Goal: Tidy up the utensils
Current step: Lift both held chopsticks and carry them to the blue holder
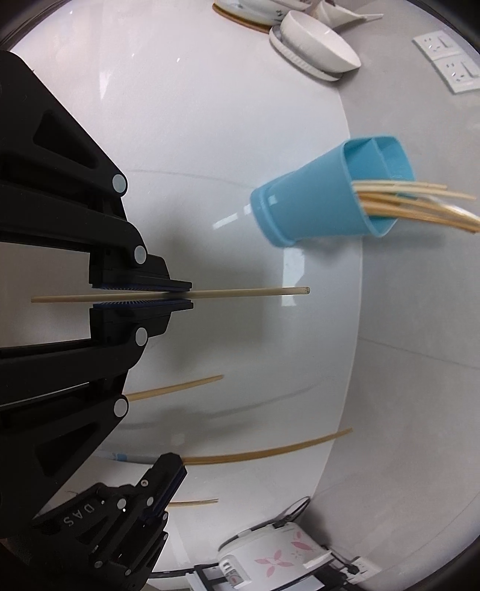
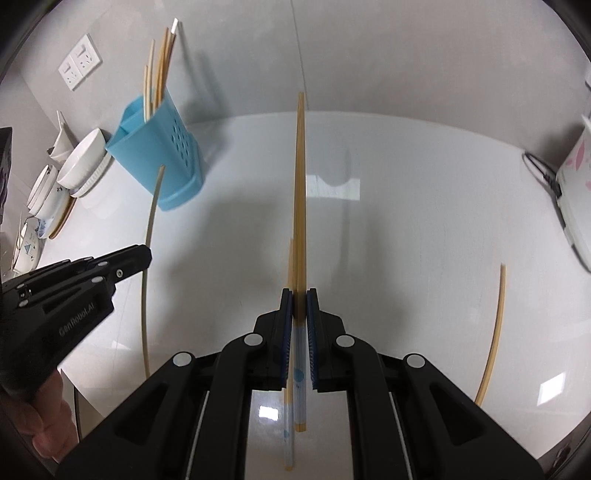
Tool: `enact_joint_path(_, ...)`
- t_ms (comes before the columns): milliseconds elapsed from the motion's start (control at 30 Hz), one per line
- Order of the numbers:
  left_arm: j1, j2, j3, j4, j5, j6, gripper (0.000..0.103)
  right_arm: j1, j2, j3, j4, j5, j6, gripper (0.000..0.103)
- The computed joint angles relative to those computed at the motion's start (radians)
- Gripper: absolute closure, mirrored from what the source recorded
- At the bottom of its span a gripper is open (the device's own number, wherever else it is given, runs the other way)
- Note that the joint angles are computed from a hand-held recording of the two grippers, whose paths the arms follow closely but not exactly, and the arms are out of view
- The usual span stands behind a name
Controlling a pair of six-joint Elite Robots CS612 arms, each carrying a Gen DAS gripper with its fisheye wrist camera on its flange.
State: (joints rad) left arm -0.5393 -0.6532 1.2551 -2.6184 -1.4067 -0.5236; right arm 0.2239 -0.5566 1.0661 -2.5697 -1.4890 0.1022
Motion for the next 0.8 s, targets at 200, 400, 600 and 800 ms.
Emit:
enact_joint_path(200, 0.009, -0.005, -0.012, -0.034, 0.056, -0.011, 0.100, -0.004, -0.002, -0.015, -0.052, 0.007, -0.019, 0.096)
enact_joint_path(400, 0.022, -0.012, -0.019, -0.069, 0.093, -0.015, 0.100, -0.003, 0.007, -0.050, -0.074, 0.017, -0.042, 0.096)
enact_joint_path(600, 0.035, -0.014, -0.036, -0.098, 0.115, -0.009, 0.100, 0.004, 0.030, -0.110, -0.085, 0.023, -0.056, 0.096)
enact_joint_path(800, 0.050, -0.012, -0.058, -0.132, 0.127, -0.008, 0.100, 0.005, 0.052, -0.166, -0.107, 0.038, -0.046, 0.096)
